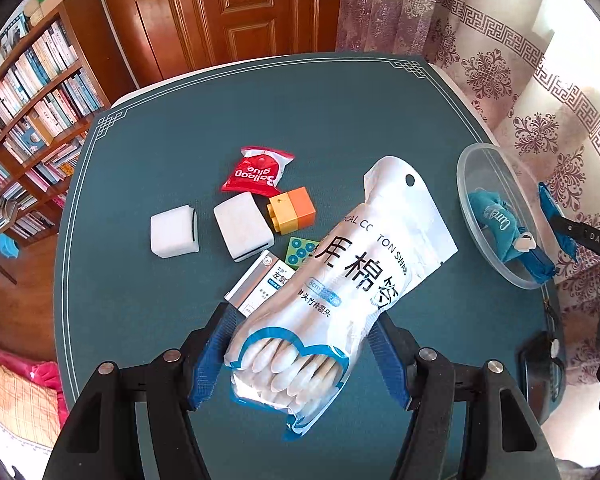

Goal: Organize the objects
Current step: 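Carry the cracker packet into the bowl with the right tool while the left tool grasps the swab bag, then lower the cotton-swab bag into the bowl and open the left tool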

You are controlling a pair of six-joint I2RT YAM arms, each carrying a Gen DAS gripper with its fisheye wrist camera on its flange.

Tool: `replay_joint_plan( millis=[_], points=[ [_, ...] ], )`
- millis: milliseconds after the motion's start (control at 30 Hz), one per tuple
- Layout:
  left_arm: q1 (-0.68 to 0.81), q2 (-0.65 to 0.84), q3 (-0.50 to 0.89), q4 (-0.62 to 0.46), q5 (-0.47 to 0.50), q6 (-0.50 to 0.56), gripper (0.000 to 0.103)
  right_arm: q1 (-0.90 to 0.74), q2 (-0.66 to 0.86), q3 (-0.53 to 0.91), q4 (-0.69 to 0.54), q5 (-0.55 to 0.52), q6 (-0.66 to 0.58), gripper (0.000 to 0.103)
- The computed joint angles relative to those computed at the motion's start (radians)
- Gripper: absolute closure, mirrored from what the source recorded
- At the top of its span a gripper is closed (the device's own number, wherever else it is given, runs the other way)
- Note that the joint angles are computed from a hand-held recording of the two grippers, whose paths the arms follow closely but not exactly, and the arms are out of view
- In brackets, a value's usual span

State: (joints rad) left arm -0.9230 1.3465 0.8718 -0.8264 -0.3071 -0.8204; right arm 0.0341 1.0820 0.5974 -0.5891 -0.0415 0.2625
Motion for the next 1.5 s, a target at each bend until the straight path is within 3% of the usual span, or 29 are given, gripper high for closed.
replay_joint_plan(
  millis=[300,800,1100,1333,1500],
  points=[
    [-0.042,0.068,0.069,-0.002,0.013,-0.021,0.034,-0.017,-0.035,-0.041,0.002,0.006,-0.025,0.057],
    [-0.076,0.338,0.313,0.078,0.106,0.036,0.034,0.067,-0.399,-0.133,-0.295,-0.018,-0.01,0.057],
    [-0.072,0.588,0.611,0.053,0.138,0.094,0.034,0.059,-0.508,-0.13,-0.419,-0.073,-0.084,0.057],
    [-0.067,0.799,0.905,-0.025,0.142,0.162,0.033,0.164,-0.556,-0.116,-0.461,-0.029,-0.085,0.057],
    [-0.057,0.947,1.118,-0.101,0.151,0.196,0.033,0.098,-0.581,-0.116,-0.482,-0.045,-0.153,0.057]
  ],
)
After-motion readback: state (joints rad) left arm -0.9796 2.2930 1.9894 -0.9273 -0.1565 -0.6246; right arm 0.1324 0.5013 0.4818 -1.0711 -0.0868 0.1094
